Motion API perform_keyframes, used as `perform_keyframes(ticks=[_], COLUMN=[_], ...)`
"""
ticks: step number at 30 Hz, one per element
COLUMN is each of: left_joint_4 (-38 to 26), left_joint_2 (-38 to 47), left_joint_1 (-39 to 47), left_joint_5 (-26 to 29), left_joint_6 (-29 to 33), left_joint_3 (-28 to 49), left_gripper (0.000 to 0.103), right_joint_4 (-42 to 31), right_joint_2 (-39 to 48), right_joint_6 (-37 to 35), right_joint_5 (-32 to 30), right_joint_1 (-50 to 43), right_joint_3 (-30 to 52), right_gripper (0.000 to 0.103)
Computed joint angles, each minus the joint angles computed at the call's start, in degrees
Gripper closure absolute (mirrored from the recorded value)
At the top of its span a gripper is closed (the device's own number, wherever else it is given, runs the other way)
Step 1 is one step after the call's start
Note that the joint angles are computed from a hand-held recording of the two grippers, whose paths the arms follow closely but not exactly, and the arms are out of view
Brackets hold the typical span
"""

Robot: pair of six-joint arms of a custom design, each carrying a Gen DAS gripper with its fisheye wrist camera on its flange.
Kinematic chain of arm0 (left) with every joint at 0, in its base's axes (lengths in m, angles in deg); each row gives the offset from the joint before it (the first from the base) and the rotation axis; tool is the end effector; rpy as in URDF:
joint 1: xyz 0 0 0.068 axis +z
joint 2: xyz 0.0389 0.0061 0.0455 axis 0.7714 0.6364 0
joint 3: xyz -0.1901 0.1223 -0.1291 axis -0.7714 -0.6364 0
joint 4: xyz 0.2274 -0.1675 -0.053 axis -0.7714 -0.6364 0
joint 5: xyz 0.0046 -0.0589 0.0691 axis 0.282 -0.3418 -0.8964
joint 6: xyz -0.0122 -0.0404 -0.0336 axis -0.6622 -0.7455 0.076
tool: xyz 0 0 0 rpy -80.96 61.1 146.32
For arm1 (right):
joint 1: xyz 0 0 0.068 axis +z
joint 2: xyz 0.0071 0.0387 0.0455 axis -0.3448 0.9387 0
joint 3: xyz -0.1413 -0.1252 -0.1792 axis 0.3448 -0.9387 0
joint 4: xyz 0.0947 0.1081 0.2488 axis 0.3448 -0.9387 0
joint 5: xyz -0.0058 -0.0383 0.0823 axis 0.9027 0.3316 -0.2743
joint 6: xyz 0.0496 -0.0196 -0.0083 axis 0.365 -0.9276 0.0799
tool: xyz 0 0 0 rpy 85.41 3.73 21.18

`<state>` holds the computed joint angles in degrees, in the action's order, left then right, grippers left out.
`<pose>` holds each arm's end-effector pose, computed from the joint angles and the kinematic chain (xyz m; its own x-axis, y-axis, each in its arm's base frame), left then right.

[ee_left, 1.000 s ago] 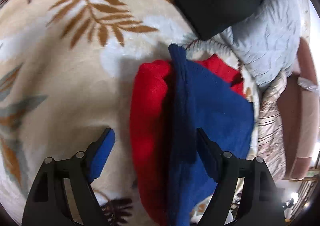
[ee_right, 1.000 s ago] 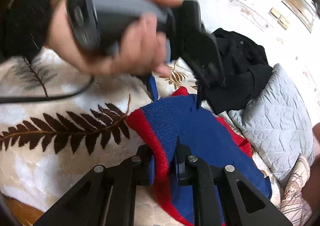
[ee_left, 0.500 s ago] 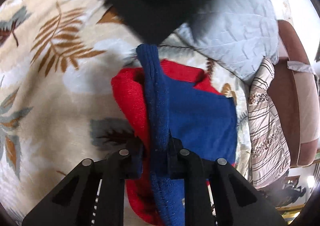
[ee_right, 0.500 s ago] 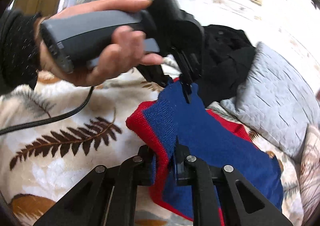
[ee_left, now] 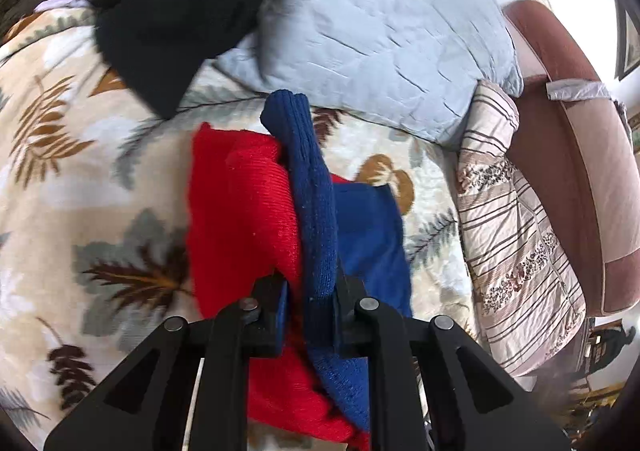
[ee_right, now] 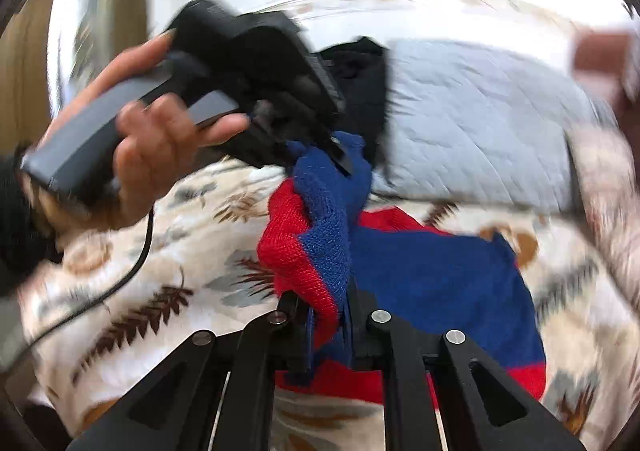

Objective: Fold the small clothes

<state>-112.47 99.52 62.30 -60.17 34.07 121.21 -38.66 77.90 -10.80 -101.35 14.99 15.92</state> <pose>0.2460 0.0390 0.3022 -0.8103 -0.5058 -0.2958 -0.3548 0.8253 -0.4393 0.1445 0.1138 0.2049 -0.3843 -0.2413 -0.8911 -0.7468 0.6487 0.1464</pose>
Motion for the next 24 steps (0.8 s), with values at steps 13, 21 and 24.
perform_keyframes(ticks=[13,21,24], left_joint_4=[9.4,16.4,17.9], left_joint_2=[22.8,24.2,15.3], left_joint_1=[-18.2,-18.8,-14.4], left_joint_5=[-8.8,-4.5,-2.4], left_joint_6=[-12.9,-17.8,-17.1], left_joint_3=[11.1,7.6,3.0], left_gripper=[0.088,0.079,0.072], right_joint_4=[1.9,-2.7,-4.8], right_joint_2=[24.8,47.6,43.5], right_joint_6=[7.0,8.5,8.4], right_joint_5=[-35.6,-39.9,-38.9], right_joint_1=[-35.2,-39.6,-40.2], right_joint_3=[4.6,12.7,12.1], right_gripper=[0.093,0.089,0.085])
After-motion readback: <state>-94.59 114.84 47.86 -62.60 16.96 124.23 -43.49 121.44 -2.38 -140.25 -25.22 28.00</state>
